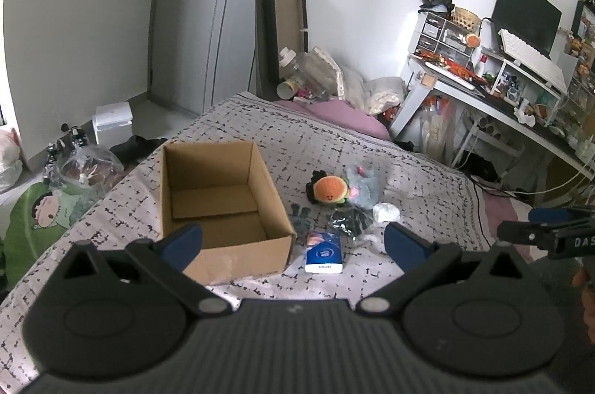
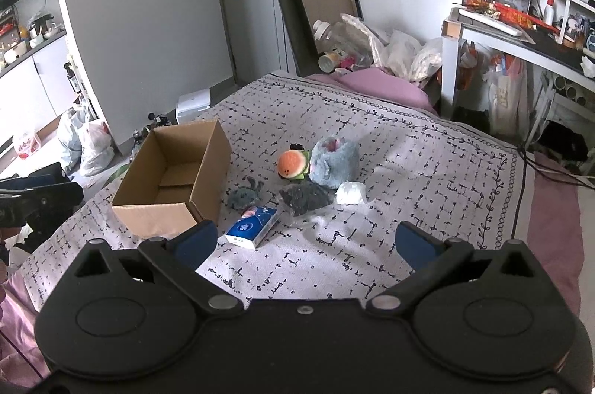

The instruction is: Organize soft objects

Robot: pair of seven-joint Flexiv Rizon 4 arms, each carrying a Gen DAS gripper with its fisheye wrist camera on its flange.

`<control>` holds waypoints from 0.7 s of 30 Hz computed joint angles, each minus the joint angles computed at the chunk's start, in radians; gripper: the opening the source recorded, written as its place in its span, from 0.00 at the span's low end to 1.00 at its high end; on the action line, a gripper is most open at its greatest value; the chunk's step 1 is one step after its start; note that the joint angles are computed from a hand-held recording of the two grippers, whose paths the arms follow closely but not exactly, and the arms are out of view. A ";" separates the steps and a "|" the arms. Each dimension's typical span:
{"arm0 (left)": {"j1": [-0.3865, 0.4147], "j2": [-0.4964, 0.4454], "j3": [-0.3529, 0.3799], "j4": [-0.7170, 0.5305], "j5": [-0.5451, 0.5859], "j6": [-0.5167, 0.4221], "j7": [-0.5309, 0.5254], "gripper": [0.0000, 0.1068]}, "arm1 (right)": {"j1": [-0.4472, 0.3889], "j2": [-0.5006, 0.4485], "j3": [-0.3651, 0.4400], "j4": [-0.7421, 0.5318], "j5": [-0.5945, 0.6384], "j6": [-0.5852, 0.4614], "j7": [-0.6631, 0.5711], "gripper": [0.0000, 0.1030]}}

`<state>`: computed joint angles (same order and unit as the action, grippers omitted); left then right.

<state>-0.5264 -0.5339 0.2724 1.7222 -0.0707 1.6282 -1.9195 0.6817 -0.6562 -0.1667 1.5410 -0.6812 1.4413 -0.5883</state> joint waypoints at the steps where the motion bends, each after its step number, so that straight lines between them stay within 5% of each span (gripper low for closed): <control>1: 0.002 0.001 -0.003 0.003 0.000 0.003 -0.001 0.96 | 0.005 0.002 -0.010 0.004 -0.005 0.007 0.005 1.00; 21: -0.027 0.006 0.044 0.019 0.013 0.000 -0.048 0.96 | 0.040 0.006 -0.058 0.023 -0.017 0.056 0.021 1.00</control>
<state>-0.5534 -0.5274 0.3162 1.7412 -0.0581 1.6282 -1.9677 0.7219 -0.6503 -0.2245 1.5641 -0.6980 1.4969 -0.5669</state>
